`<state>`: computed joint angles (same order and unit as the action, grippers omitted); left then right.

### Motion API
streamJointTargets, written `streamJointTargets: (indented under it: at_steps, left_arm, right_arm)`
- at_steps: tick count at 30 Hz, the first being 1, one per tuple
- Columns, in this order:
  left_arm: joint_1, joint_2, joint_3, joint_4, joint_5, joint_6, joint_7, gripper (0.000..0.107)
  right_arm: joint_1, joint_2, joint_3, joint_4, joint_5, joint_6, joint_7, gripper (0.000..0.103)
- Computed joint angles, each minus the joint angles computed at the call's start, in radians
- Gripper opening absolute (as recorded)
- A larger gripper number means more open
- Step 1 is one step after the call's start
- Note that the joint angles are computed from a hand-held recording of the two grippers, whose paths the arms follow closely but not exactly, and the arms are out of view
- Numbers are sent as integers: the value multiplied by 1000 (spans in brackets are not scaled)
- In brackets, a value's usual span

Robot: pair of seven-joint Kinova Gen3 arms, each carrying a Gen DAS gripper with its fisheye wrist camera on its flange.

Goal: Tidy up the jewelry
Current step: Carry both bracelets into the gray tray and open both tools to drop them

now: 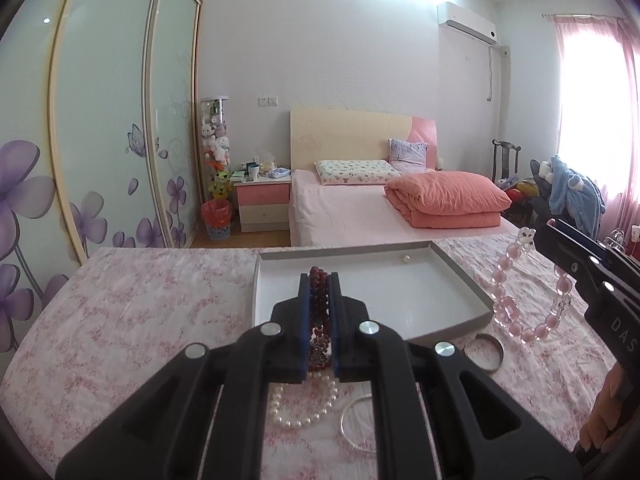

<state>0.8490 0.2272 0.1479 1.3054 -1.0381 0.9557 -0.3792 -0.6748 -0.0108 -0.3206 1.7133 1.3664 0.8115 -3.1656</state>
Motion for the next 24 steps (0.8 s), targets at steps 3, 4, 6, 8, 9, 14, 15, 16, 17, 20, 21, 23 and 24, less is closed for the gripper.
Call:
streamJointTargets:
  at_steps: [3, 4, 6, 8, 9, 14, 15, 16, 17, 20, 21, 23, 24]
  left_arm:
    - [-5, 21, -11, -24, -10, -14, -3, 9]
    - [-5, 29, -16, -33, -13, -18, -4, 9]
    - [-7, 39, -27, -45, -13, -26, -8, 9]
    - [-6, 50, -39, -58, -13, -35, -8, 9]
    - [-10, 57, -43, -68, -6, -42, -14, 9]
    - [-28, 94, -70, -118, 49, -78, -60, 9]
    - [-28, 100, -77, -126, 59, -83, -68, 9]
    - [-32, 108, -83, -134, 73, -91, -79, 9]
    - [-34, 114, -89, -142, 85, -96, -89, 9]
    - [-40, 143, -109, -175, 124, -108, -125, 9]
    - [-43, 156, -115, -189, 137, -110, -140, 9]
    - [-48, 181, -129, -217, 167, -114, -168, 9]
    - [-50, 189, -137, -222, 181, -120, -178, 9]
  right_arm:
    - [8, 16, 12, -17, 14, -6, -8, 24]
    - [10, 20, 18, -23, 16, -11, -8, 24]
    - [12, 29, 27, -35, 17, -19, -9, 24]
    - [15, 37, 37, -42, 24, -30, -15, 24]
    - [18, 43, 43, -51, 26, -35, -13, 24]
    - [27, 77, 74, -88, 10, -75, 6, 24]
    - [27, 86, 80, -98, 3, -79, 13, 24]
    - [29, 97, 88, -110, -11, -86, 27, 24]
    - [29, 106, 96, -119, -23, -92, 38, 24]
    - [32, 134, 123, -152, -76, -117, 85, 24]
    - [36, 148, 134, -165, -101, -127, 108, 24]
    - [38, 168, 154, -190, -147, -143, 150, 24]
    - [35, 181, 163, -206, -169, -143, 171, 24]
